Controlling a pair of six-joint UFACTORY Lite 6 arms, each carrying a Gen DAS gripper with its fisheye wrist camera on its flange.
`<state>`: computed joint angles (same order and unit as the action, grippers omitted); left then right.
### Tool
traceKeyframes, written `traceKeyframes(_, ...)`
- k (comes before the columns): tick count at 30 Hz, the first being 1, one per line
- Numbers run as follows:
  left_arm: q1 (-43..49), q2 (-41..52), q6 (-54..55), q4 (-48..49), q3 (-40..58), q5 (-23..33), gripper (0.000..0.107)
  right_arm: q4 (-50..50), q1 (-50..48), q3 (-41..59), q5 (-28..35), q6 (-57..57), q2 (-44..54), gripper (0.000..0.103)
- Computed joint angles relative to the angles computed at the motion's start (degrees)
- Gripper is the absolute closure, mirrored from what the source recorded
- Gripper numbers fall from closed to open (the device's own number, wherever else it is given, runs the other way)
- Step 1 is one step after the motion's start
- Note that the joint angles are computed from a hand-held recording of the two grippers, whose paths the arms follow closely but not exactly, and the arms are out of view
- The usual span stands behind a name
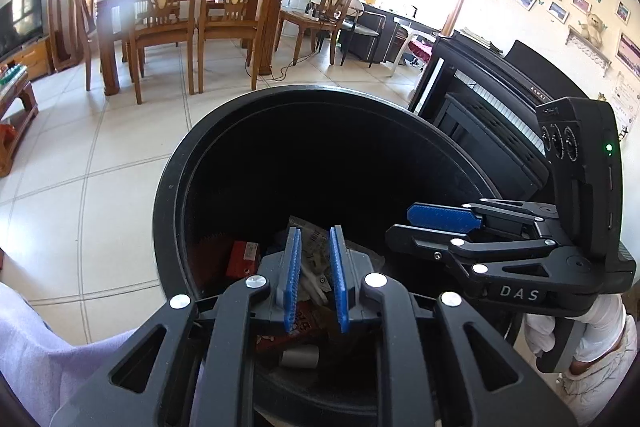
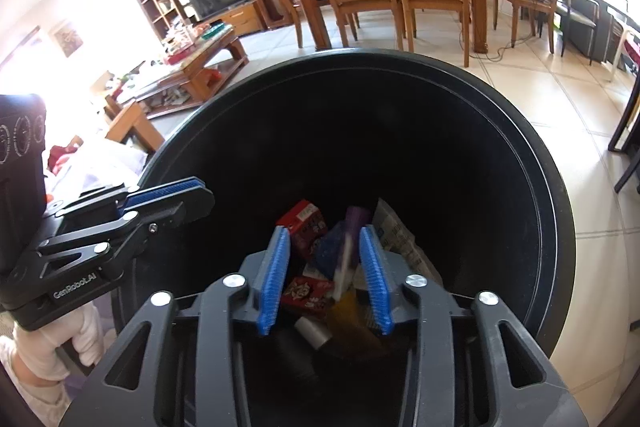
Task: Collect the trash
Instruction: 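Move both open tools back over the table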
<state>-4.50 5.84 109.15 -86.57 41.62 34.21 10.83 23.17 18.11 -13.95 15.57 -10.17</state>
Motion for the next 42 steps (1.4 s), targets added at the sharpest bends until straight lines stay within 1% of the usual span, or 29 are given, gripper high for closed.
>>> traceKeyframes(1, 0.54, -0.59, 0.32, -0.16, -0.48, 0.13, 0.07, 1.64, 0.73, -0.38, -0.62, -1.36, -0.35, 0.053)
traceKeyframes(2, 0.52, -1.33, 1.04, -1.17, -1.01, 0.15, 0.05, 5.33, 1.49, -0.77, -0.59, -3.28, -1.02, 0.052)
traceKeyframes(3, 0.98, -3.03, 2.48, -2.67, -2.5, 0.64, 0.032, 10.23, 2.84, -0.6, -0.6, -6.5, -1.37, 0.048)
traceKeyframes(4, 1.9, -4.4, 4.37, -4.04, -4.0, 1.72, 0.028, 14.81, 4.12, -0.73, -0.46, -9.78, -2.11, 0.043)
traceKeyframes(5, 3.0, -6.05, 4.79, -4.12, -5.12, 2.11, 0.024, 17.04, 4.67, -1.05, -0.66, -11.34, -2.85, 0.041)
traceKeyframes(7, 5.24, -8.37, 4.74, -3.24, -6.7, 3.4, 0.019, 23.45, 6.34, -1.07, -1.17, -15.94, -3.76, 0.035)
traceKeyframes(9, 8.46, -10.77, 4.52, -2.32, -8.24, 5.23, 0.01, 28.53, 8.29, -0.88, -1.54, -19.65, -4.43, 0.034)
traceKeyframes(12, 16.17, -13.83, 2.41, 1.79, -9.2, 10.6, 0.009, 36.36, 12.39, -0.23, -2.97, -25.19, -5.36, 0.026)
traceKeyframes(14, 21.75, -15.81, 1.56, 4.25, -9.53, 14.5, 0.009, 42.33, 15.72, 1.05, -4.24, -30.24, -5.57, 0.024)
traceKeyframes(17, 32.63, -17.46, 1.0, 8.82, -8.62, 21.67, 0.009, 51.23, 21.07, 4.7, -5.68, -38.66, -3.84, 0.02)
traceKeyframes(20, 43.38, -16.86, 2.19, 12.98, -6.46, 27.67, 0.009, 57.23, 26.33, 11.26, -7.1, -44.21, 1.48, 0.02)
traceKeyframes(22, 49.33, -15.62, 3.18, 15.13, -4.37, 29.85, 0.009, 62.12, 28.61, 16.47, -6.75, -50.06, 5.07, 0.02)
traceKeyframes(24, 55.41, -12.83, 4.5, 17.02, -1.18, 31.64, 0.009, 60.78, 29.81, 21.66, -5.05, -50.97, 9.25, 0.02)
traceKeyframes(25, 57.82, -11.66, 5.13, 17.75, -0.09, 32.26, 0.009, 61.66, 30.76, 25.21, -4.51, -52.47, 12.16, 0.02)
traceKeyframes(28, 65.12, -5.85, 6.28, 19.95, 6.01, 33.45, 0.009, 70.56, 33.87, 36.59, -3.96, -62.7, 20.61, 0.02)
traceKeyframes(31, 70.96, 1.85, 6.31, 21.21, 14.24, 34.34, 0.009, 84.63, 36.84, 49.95, -3.63, -78.5, 30.03, 0.02)
traceKeyframes(33, 73.77, 5.93, 6.2, 21.38, 19.1, 34.43, 0.009, 95.22, 38.98, 59.5, -4.79, -88.76, 36.63, 0.02)
traceKeyframes(34, 75.1, 8.05, 5.99, 21.41, 21.74, 34.49, 0.009, 100.48, 39.68, 64.74, -4.9, -94.76, 40.19, 0.02)
traceKeyframes(37, 78.44, 15.55, 4.25, 22.18, 31.22, 35.64, 0.009, 115.5, 41.4, 82.62, -8.39, -111.92, 51.73, 0.02)
traceKeyframes(40, 80.08, 20.77, 2.44, 22.61, 38.41, 35.77, 0.009, 127.95, 42.88, 100.6, -11.79, -126.53, 62.92, 0.02)
traceKeyframes(42, 80.6, 24.06, 1.05, 22.97, 43.01, 35.44, 0.009, 133.86, 43.57, 112.6, -12.71, -134.61, 70.66, 0.02)
